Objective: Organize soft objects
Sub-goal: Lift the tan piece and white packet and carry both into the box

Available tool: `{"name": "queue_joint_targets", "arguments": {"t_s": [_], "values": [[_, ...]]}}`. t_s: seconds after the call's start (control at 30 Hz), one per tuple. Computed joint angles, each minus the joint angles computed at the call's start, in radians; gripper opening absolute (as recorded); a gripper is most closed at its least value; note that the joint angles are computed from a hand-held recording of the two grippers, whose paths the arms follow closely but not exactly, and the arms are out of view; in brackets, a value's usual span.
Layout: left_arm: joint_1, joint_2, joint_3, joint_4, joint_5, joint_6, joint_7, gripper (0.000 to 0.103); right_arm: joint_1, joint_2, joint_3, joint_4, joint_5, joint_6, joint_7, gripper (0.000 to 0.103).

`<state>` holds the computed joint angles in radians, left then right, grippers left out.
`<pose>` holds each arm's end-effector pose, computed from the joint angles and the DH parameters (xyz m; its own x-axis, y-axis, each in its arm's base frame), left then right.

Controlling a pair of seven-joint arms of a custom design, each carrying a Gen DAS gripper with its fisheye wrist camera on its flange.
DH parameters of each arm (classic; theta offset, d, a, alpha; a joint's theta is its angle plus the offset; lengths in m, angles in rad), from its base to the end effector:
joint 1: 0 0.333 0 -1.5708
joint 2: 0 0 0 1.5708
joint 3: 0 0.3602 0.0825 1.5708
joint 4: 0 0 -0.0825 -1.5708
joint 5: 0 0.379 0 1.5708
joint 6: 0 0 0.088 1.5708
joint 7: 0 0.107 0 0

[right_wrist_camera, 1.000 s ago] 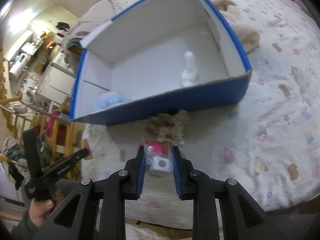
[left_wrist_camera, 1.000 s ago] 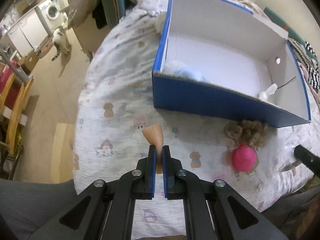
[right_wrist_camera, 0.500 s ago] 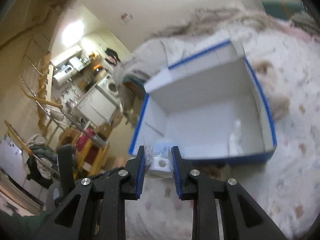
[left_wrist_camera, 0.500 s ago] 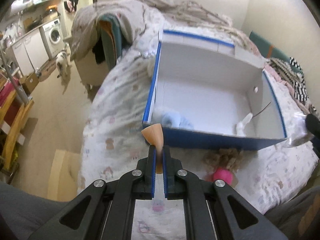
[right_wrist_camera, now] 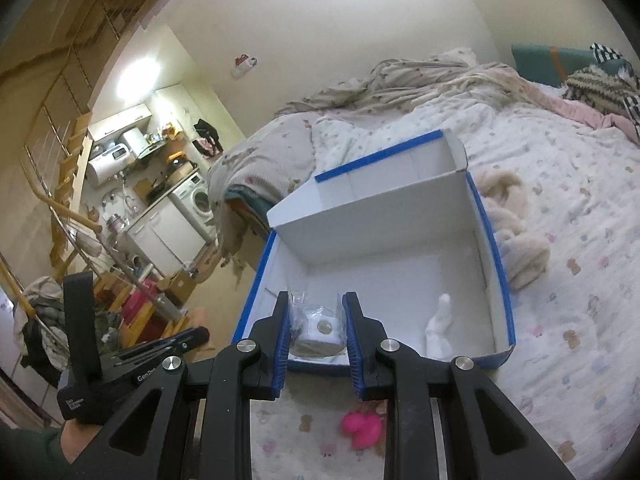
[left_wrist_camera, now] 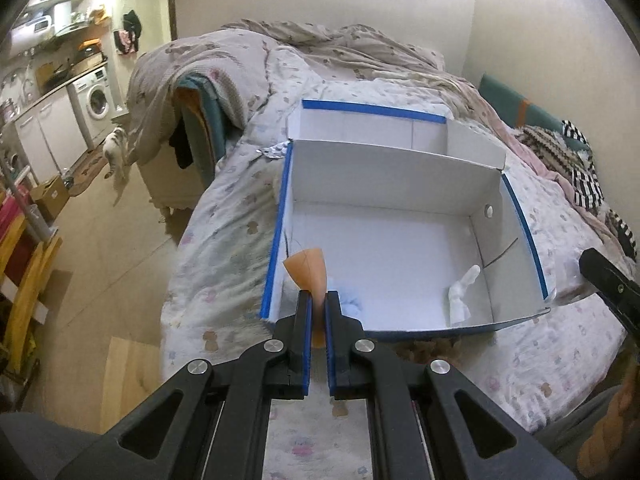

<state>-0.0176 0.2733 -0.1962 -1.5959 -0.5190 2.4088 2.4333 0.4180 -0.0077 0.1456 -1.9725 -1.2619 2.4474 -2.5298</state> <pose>0.6800 -0.1323 0.5825 -0.6967 -0.7167 0.0311 -0.5541 0.5101 -0.6579 0.4983 0.3143 0.5710 -0.4212 -0.7694 -0.4803 -0.2799 0.6140 -0.7380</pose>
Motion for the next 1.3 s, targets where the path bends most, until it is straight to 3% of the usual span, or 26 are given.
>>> {"name": "queue_joint_targets", "arguments": {"t_s": [0.2, 0.37, 0.73, 0.93, 1.3], "values": [[-0.023, 0.033, -0.008, 0.052, 0.037, 0.009, -0.002, 0.006, -0.014, -0.006, -0.009, -0.009, 0.003, 0.01, -0.007, 0.027], [-0.05, 0.076, -0.013, 0.096, 0.087, 0.053, 0.007, 0.006, -0.026, 0.003, -0.016, 0.01, 0.05, -0.014, -0.095, 0.027], [-0.1, 0.191, -0.013, 0.224, 0.211, 0.025, -0.041, 0.006, -0.059, 0.056, -0.056, 0.048, 0.148, 0.05, -0.258, 0.027], [-0.125, 0.258, 0.0, 0.296, 0.261, -0.02, -0.13, 0.006, -0.07, 0.08, -0.078, 0.061, 0.204, 0.069, -0.331, 0.027], [-0.132, 0.313, -0.017, 0.341, 0.277, -0.013, -0.125, 0.006, -0.087, 0.147, -0.111, 0.09, 0.358, 0.119, -0.403, 0.027]]}}
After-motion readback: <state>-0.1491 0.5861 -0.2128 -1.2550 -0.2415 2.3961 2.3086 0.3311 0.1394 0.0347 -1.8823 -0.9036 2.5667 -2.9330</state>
